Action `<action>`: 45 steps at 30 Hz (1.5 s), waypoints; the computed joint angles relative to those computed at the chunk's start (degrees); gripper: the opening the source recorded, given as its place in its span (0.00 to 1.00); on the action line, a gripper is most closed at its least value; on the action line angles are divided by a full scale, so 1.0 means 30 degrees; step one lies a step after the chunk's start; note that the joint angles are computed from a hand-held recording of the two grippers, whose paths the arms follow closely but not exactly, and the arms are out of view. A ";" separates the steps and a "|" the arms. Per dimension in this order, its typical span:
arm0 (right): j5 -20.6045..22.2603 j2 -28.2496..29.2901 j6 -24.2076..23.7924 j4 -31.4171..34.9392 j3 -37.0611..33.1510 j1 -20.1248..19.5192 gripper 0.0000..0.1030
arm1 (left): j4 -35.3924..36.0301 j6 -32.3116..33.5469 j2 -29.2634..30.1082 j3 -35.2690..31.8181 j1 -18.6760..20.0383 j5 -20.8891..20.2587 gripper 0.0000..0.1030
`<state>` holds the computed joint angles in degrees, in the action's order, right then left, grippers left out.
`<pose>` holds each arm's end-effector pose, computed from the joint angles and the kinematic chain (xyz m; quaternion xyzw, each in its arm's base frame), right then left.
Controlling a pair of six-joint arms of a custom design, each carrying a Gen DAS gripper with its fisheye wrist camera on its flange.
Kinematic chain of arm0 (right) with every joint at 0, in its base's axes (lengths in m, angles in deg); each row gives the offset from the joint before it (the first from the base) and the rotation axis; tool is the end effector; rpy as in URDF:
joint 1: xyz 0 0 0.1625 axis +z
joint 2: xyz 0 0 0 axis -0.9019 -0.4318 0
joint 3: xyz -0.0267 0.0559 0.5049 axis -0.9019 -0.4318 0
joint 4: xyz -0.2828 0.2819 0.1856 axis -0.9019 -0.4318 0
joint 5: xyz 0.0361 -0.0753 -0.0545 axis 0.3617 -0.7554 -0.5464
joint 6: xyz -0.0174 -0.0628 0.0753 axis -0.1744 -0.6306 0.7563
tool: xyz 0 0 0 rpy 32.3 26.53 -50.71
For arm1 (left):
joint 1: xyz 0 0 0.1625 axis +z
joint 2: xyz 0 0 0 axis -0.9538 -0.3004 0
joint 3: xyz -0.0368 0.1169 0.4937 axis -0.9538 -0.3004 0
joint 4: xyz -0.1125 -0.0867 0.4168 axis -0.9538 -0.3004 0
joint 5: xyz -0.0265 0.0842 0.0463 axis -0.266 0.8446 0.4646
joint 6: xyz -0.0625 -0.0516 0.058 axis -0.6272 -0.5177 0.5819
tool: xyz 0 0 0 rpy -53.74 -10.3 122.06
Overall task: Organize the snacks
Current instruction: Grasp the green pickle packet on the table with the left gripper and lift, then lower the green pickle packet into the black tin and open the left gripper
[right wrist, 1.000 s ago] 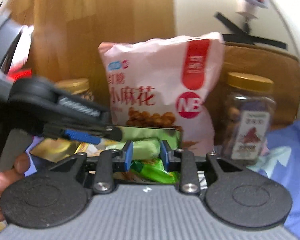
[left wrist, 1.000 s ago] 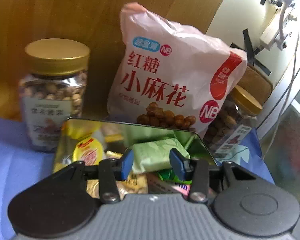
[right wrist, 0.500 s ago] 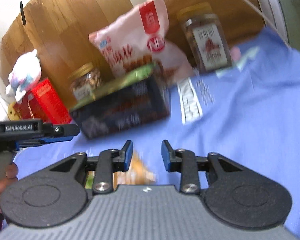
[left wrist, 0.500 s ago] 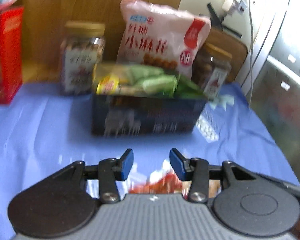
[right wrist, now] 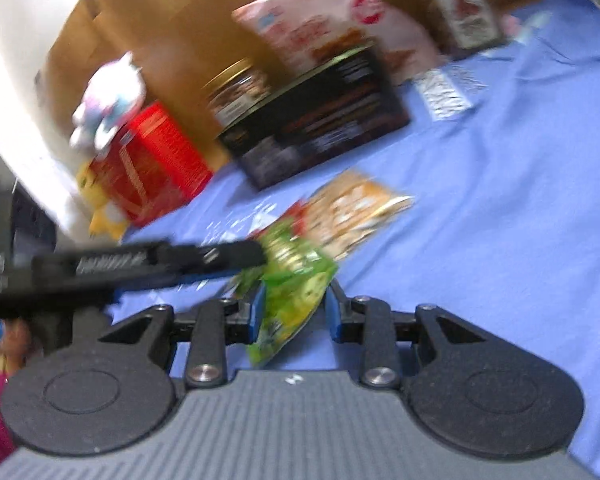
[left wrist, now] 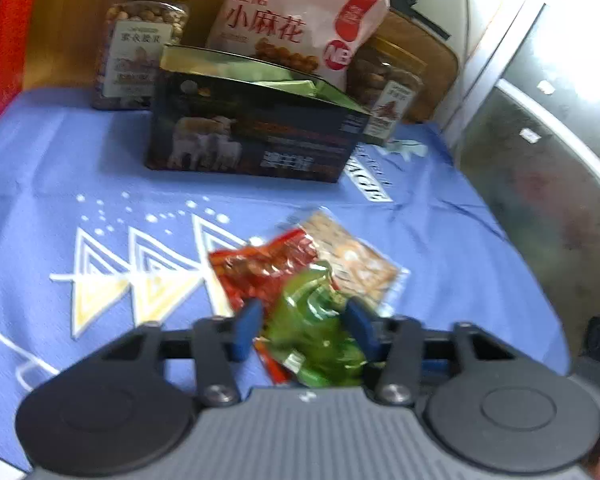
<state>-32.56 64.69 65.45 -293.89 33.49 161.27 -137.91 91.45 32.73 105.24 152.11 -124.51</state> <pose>0.2099 -0.7333 -0.0666 0.1155 -0.9018 0.4103 0.0713 -0.0057 -0.8323 0.1932 0.2704 0.9311 -0.2303 0.0826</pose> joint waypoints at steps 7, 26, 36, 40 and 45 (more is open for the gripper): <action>-0.0093 0.0417 -0.1910 -0.0181 -0.0495 0.0490 0.20 | -0.0799 -0.0240 -0.0642 0.0729 -0.0021 -0.0288 0.26; 0.1345 0.2746 -0.3733 0.5906 -1.0823 0.0610 0.17 | 0.0610 0.1022 0.3652 -0.8865 -0.0850 0.0306 0.19; -0.0794 0.5231 -0.5187 0.9348 -1.6561 0.0352 0.29 | 0.2761 0.0361 0.6435 -1.3488 -0.0494 0.2022 0.20; -0.0695 0.4188 -0.5009 0.6442 -1.4082 0.0344 0.34 | 0.2129 0.0140 0.5892 -1.2499 -0.0465 0.2071 0.21; 0.0344 0.1533 -0.3400 0.2015 -0.8229 -0.0078 0.34 | -0.0101 0.0846 0.3602 -0.8406 -0.0385 0.0787 0.21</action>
<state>-31.53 69.29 55.25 -287.85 8.80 161.03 -138.21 93.98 43.53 80.02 150.95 -122.15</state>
